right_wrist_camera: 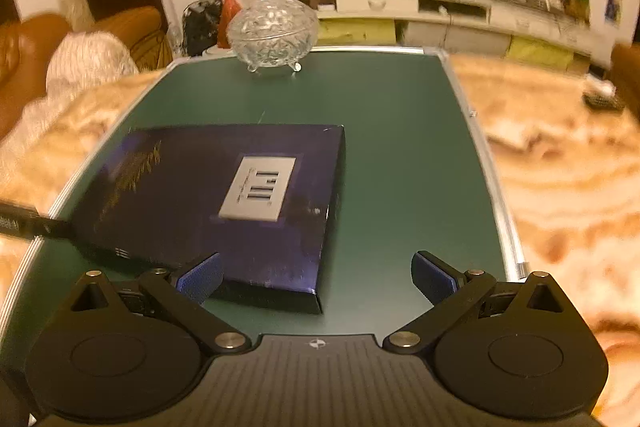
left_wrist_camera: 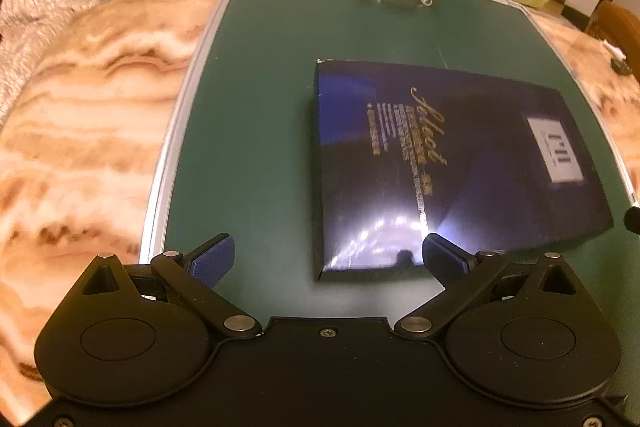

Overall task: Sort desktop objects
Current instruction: 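Move both grippers toward the dark blue PII box beyond the tray, then close both grippers on opposite sides of the PII box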

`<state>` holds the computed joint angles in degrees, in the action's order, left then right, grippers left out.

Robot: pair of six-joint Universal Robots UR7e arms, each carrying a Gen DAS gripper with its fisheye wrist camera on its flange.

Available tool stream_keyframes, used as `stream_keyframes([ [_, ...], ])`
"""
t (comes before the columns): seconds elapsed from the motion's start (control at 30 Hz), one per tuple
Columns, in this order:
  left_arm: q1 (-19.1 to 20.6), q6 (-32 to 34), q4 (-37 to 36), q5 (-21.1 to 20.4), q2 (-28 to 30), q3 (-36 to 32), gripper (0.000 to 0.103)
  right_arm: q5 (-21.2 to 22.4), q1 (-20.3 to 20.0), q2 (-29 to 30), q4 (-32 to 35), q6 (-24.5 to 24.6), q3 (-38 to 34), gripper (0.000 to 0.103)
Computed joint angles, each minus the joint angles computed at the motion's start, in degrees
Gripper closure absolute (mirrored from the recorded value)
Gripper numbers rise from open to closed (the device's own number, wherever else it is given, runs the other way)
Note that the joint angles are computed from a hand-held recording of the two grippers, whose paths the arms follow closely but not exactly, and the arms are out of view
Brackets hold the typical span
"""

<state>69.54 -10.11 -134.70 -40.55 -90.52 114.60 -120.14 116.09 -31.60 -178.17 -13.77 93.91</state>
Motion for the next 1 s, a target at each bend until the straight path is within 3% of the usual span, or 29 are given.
stream_keyframes([
  [0.13, 1.11, 2.00, -1.56, -0.30, 2.43, -1.31, 0.001, 1.87, -1.69, 0.89, 4.24, 4.25, -2.92, 0.000],
  [0.3, 2.93, 4.15, -4.45, -4.39, 4.00, -2.67, 0.001, 3.00, -2.97, 2.43, 5.77, 5.91, -5.03, 0.000],
  [0.6, 5.17, 5.63, -6.16, -9.90, 5.97, -4.91, 0.002, 6.49, -4.29, 4.11, 5.57, 5.65, -6.68, 0.000],
  [0.9, 6.60, 5.56, -5.41, -14.15, 6.59, -6.10, 0.005, 8.04, -4.51, 4.77, 7.37, 5.89, -7.89, 0.010],
  [1.0, 6.80, 5.95, -5.41, -14.47, 6.72, -6.31, 0.006, 10.71, -4.98, 4.52, 8.42, 7.15, -7.94, 0.022],
])
